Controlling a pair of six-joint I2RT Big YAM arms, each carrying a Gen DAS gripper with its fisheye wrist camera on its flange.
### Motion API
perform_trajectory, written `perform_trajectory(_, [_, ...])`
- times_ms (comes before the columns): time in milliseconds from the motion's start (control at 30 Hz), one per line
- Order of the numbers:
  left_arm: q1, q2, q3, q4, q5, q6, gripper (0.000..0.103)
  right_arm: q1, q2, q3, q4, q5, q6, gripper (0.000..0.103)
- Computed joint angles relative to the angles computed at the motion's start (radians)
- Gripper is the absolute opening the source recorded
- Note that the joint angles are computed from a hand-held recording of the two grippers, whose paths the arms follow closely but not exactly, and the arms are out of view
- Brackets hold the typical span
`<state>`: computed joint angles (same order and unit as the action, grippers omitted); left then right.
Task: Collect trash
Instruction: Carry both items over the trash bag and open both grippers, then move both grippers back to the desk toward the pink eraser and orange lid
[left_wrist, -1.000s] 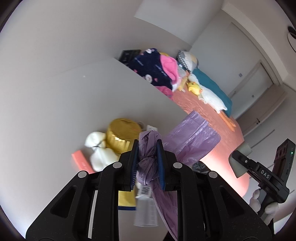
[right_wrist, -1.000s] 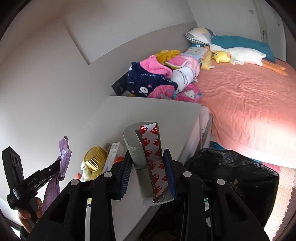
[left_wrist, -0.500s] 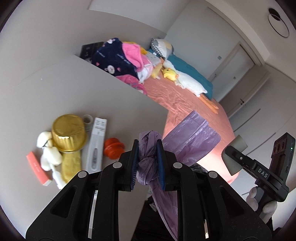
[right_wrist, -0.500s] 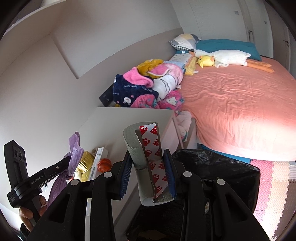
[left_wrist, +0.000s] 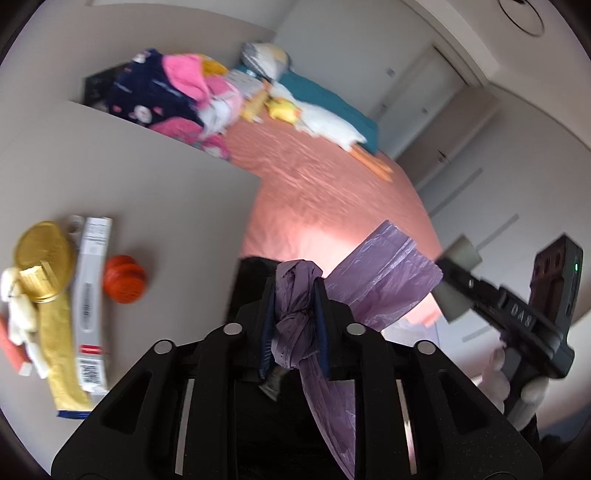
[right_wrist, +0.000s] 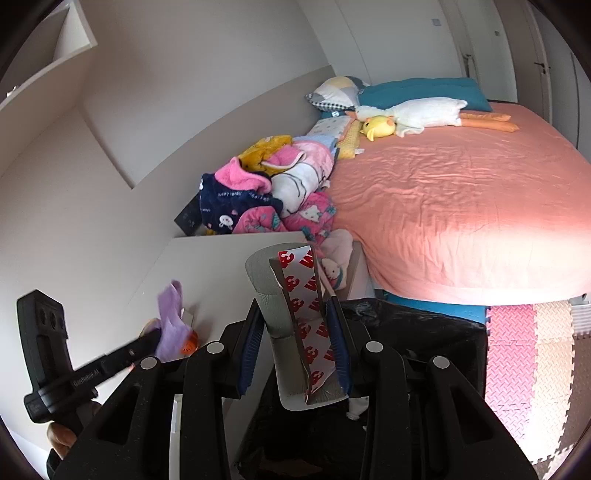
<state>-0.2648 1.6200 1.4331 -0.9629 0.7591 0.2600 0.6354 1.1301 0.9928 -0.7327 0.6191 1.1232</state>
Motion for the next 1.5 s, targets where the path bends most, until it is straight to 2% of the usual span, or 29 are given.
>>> perform_trajectory(33, [-0.014, 0.012, 0.012, -0.038, -0.009, 0.028, 0.08, 0.004, -0.011, -0.004, -0.011, 0.019, 0.019, 0.044])
perform_trajectory(67, [-0.026, 0.011, 0.004, -0.034, -0.021, 0.028, 0.097, 0.01, -0.022, -0.008, -0.03, 0.047, 0.045, 0.059])
perform_trajectory(100, [-0.034, 0.0, -0.018, 0.001, -0.029, 0.012, 0.096, 0.022, -0.03, -0.006, -0.06, 0.091, 0.084, 0.073])
perform_trajectory(133, [-0.04, -0.004, -0.03, 0.015, -0.032, 0.003, 0.096, 0.032, -0.037, -0.007, -0.085, 0.13, 0.115, 0.075])
perform_trajectory(333, [-0.058, 0.001, -0.034, 0.001, -0.039, -0.017, 0.096, 0.027, -0.083, -0.036, -0.113, 0.143, 0.142, 0.076])
perform_trajectory(700, [-0.058, -0.004, -0.042, 0.005, -0.063, -0.032, 0.096, 0.001, -0.087, -0.052, -0.072, 0.097, 0.102, 0.076])
perform_trajectory(1100, [-0.014, -0.028, -0.069, 0.03, -0.094, -0.045, 0.096, -0.01, -0.019, -0.013, 0.007, 0.031, 0.016, 0.076])
perform_trajectory(1500, [0.085, -0.042, -0.094, 0.069, -0.122, -0.085, 0.096, -0.006, 0.097, 0.06, 0.093, -0.069, -0.085, 0.076])
